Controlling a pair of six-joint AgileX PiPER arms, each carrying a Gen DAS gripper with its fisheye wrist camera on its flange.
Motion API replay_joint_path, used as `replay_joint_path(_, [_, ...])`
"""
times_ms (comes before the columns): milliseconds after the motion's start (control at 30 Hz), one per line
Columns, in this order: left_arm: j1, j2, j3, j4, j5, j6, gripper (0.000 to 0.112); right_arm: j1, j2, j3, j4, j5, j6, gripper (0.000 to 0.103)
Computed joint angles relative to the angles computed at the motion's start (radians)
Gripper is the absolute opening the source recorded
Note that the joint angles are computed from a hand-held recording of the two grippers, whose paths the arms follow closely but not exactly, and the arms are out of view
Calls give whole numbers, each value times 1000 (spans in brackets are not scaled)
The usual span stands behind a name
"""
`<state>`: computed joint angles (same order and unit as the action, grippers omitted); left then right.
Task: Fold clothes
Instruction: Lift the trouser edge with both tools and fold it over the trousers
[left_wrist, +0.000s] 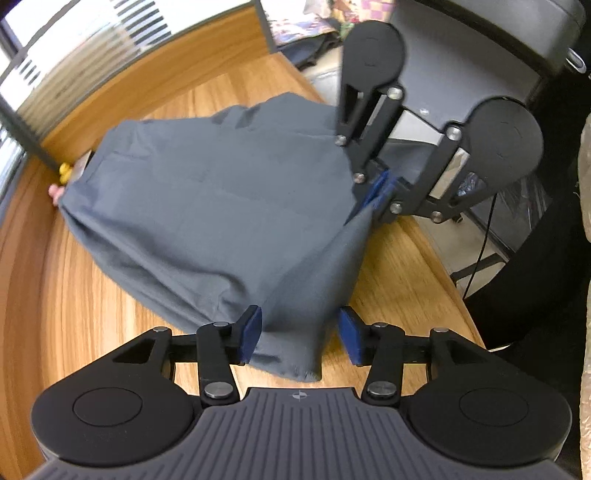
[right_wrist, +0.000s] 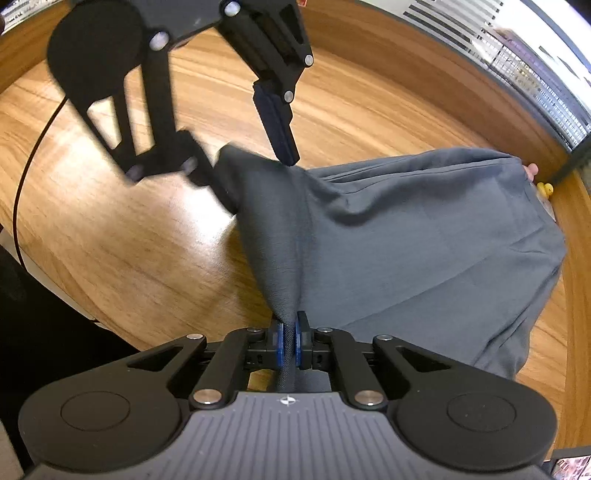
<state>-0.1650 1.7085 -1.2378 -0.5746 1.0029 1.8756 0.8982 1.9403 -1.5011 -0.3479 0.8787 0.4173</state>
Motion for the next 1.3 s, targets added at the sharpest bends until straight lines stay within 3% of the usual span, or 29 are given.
replay_joint_path(167, [-48, 11, 42, 19, -87, 49, 55, -14, 6, -28, 13, 9, -13, 6])
replay_joint_path(200, [-55, 15, 52, 20, -111, 63, 47, -17, 4, -31, 13, 12, -11, 6])
replay_joint_path(233, [-61, 19, 61, 19, -134, 77, 18, -19, 1, -33, 13, 15, -9, 6])
replay_joint_path(267, [-60, 24, 60, 14, -138, 87, 13, -20, -3, -31, 12, 14, -4, 6])
replay_joint_path(367, [-42, 35, 42, -50, -128, 111, 12, -21, -13, -9, 4, 4, 17, 7])
replay_joint_path(567, [-41, 56, -51, -79, -65, -21, 12, 15, -32, 57, -60, -15, 115, 35])
replay_joint_path(767, [-58, 55, -94, -91, -54, -103, 12, 58, -55, 143, -126, -10, 270, 43])
replay_joint_path(933, [-68, 58, -115, -98, -70, -171, 12, 83, -81, 211, -174, 22, 364, 43])
replay_joint_path(1133, [-57, 81, -185, -78, -15, -281, 12, 125, -120, 299, -278, 70, 436, 43])
replay_joint_path(1167, [-52, 82, -190, -76, -6, -282, 12, 134, -125, 310, -292, 75, 422, 36])
replay_joint_path(1200, [-47, 79, -190, -72, 5, -272, 12, 139, -132, 319, -300, 78, 405, 21])
replay_joint_path(1300, [-33, 58, -166, -62, 20, -225, 12, 97, -173, 323, -238, 65, 292, 12])
